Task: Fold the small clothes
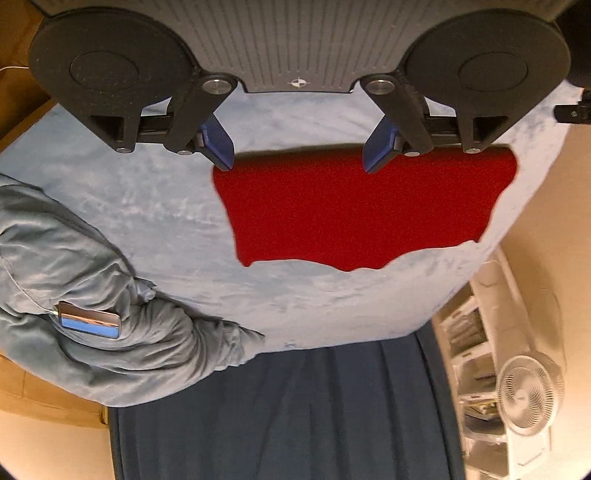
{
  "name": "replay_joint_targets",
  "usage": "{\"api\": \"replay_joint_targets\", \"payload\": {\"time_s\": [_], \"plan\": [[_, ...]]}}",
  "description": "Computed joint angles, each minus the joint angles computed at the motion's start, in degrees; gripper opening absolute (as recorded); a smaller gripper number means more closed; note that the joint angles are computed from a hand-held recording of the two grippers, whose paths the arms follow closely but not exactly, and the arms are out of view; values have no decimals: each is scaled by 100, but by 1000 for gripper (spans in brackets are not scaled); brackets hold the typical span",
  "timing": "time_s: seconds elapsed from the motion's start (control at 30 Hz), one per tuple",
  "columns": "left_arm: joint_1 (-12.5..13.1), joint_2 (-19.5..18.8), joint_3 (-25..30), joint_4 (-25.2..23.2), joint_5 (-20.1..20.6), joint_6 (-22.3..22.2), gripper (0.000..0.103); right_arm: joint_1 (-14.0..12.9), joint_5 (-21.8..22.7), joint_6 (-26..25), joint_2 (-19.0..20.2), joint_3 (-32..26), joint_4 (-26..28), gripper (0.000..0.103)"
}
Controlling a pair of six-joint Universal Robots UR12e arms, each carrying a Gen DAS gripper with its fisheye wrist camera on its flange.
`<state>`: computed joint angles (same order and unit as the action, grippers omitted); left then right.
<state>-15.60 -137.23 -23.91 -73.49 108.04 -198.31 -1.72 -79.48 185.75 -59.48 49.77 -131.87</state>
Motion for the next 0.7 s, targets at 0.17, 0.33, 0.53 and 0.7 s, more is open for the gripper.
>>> {"api": "replay_joint_targets", "payload": {"time_s": [0.17,0.33,0.53,0.7], "plan": [[-95,159,-333,413,156,134,103,16,221,-111,-170,202,68,78],[-89,234,-457,416,100,106,103,39,259,-144,-249,291,109,78],[-90,273,-537,512,142,79,103,36,304,-78,-255,289,158,78],[-91,276,-539,486,133,77,103,20,364,-73,-236,275,206,78]]}}
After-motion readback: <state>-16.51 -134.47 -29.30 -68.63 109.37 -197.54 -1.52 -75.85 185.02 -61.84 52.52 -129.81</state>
